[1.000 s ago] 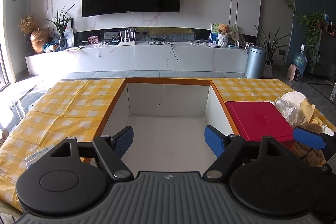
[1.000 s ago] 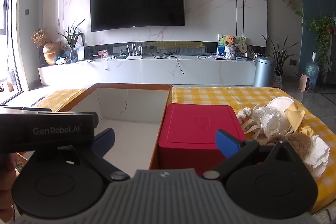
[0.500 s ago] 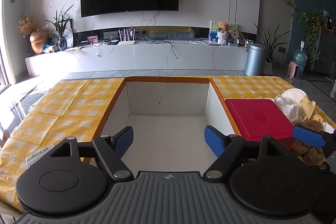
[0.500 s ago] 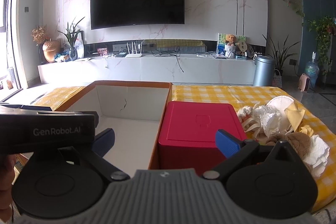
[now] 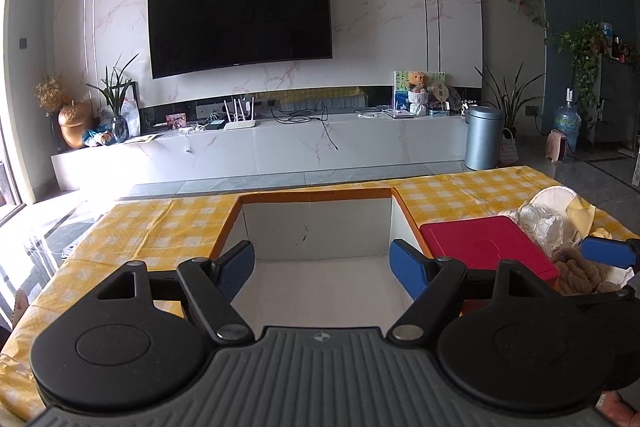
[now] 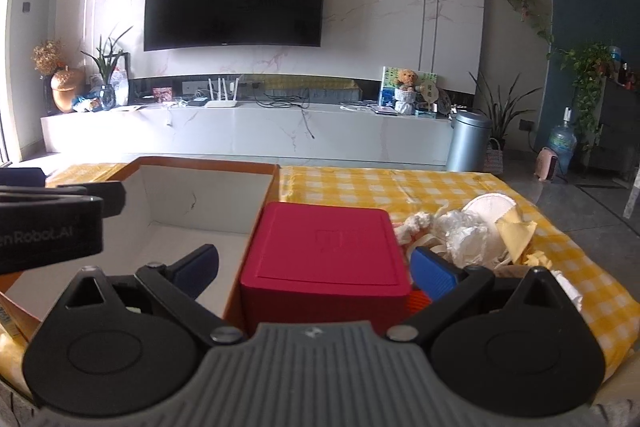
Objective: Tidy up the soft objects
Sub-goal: 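Move the right tool to the orange crocheted strawberry and close on it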
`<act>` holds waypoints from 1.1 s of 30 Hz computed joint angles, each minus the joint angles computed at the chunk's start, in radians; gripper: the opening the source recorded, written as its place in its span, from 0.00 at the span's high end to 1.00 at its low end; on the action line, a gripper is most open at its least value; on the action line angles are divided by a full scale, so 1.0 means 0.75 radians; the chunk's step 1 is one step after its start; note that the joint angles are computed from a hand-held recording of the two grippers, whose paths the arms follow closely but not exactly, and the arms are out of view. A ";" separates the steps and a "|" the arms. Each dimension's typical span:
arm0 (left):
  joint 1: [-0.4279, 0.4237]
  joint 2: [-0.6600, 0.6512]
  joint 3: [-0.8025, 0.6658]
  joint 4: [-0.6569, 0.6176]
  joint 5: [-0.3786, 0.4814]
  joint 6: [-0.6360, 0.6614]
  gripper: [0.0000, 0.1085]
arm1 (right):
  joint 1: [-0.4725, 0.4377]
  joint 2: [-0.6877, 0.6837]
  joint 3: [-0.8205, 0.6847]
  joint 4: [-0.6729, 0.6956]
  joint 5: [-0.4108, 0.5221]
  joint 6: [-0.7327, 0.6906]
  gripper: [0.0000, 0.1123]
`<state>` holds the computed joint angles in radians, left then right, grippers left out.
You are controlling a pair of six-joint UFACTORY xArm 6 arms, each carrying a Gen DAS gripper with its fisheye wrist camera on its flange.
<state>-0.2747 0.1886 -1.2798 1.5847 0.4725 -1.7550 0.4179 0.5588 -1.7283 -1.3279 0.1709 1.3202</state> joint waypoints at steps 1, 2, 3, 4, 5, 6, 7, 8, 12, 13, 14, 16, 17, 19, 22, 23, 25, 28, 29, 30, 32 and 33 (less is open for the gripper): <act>0.005 0.003 -0.007 -0.009 -0.017 0.010 0.17 | -0.003 -0.009 0.006 0.003 0.029 -0.007 0.11; 0.006 0.004 -0.010 -0.016 -0.025 0.013 0.17 | -0.009 -0.017 0.011 0.020 0.050 -0.028 0.11; 0.007 0.002 -0.011 -0.021 -0.031 0.014 0.16 | -0.016 -0.022 0.015 0.070 0.071 -0.081 0.11; 0.008 0.003 -0.014 -0.024 -0.034 0.018 0.16 | -0.022 -0.028 0.018 0.120 0.097 -0.133 0.11; 0.007 0.005 -0.019 -0.027 -0.036 0.026 0.16 | -0.031 -0.035 0.021 0.167 0.129 -0.180 0.11; 0.007 0.006 -0.022 -0.029 -0.039 0.032 0.16 | -0.042 -0.040 0.021 0.201 0.155 -0.210 0.11; 0.009 0.006 -0.023 -0.029 -0.047 0.040 0.16 | -0.056 -0.049 0.027 0.217 0.176 -0.218 0.11; 0.010 0.009 -0.028 -0.034 -0.057 0.053 0.16 | -0.074 -0.054 0.030 0.247 0.185 -0.239 0.11; 0.010 0.025 -0.050 -0.055 -0.112 0.097 0.16 | -0.146 -0.056 0.037 0.525 0.261 -0.411 0.11; 0.011 0.031 -0.057 -0.068 -0.132 0.114 0.16 | -0.161 -0.050 0.028 0.631 0.299 -0.467 0.11; 0.012 0.038 -0.064 -0.086 -0.153 0.138 0.16 | -0.176 -0.038 0.016 0.754 0.323 -0.554 0.11; 0.008 0.057 -0.086 -0.126 -0.187 0.177 0.16 | -0.208 0.004 -0.021 0.972 0.337 -0.705 0.11; 0.005 0.068 -0.097 -0.144 -0.197 0.193 0.16 | -0.220 0.028 -0.043 1.034 0.345 -0.718 0.11; -0.003 0.095 -0.127 -0.195 -0.220 0.235 0.16 | -0.224 0.082 -0.124 1.142 0.450 -0.726 0.11; -0.020 0.142 -0.180 -0.302 -0.240 0.348 0.16 | -0.225 0.140 -0.205 1.208 0.529 -0.748 0.11; -0.026 0.156 -0.198 -0.315 -0.236 0.359 0.16 | -0.227 0.154 -0.216 1.247 0.514 -0.773 0.11; -0.036 0.181 -0.228 -0.337 -0.230 0.383 0.16 | -0.230 0.187 -0.246 1.336 0.490 -0.832 0.11; -0.043 0.196 -0.240 -0.377 -0.214 0.413 0.16 | -0.209 0.275 -0.392 1.427 0.611 -0.968 0.11; -0.044 0.198 -0.240 -0.406 -0.207 0.432 0.16 | -0.204 0.300 -0.435 1.414 0.650 -0.969 0.12; -0.042 0.198 -0.238 -0.422 -0.206 0.439 0.16 | -0.198 0.327 -0.483 1.385 0.697 -0.957 0.16; -0.031 0.189 -0.224 -0.405 -0.227 0.418 0.16 | -0.195 0.340 -0.501 1.339 0.697 -0.913 0.18; -0.026 0.183 -0.215 -0.385 -0.234 0.402 0.16 | -0.196 0.315 -0.449 1.296 0.625 -0.871 0.18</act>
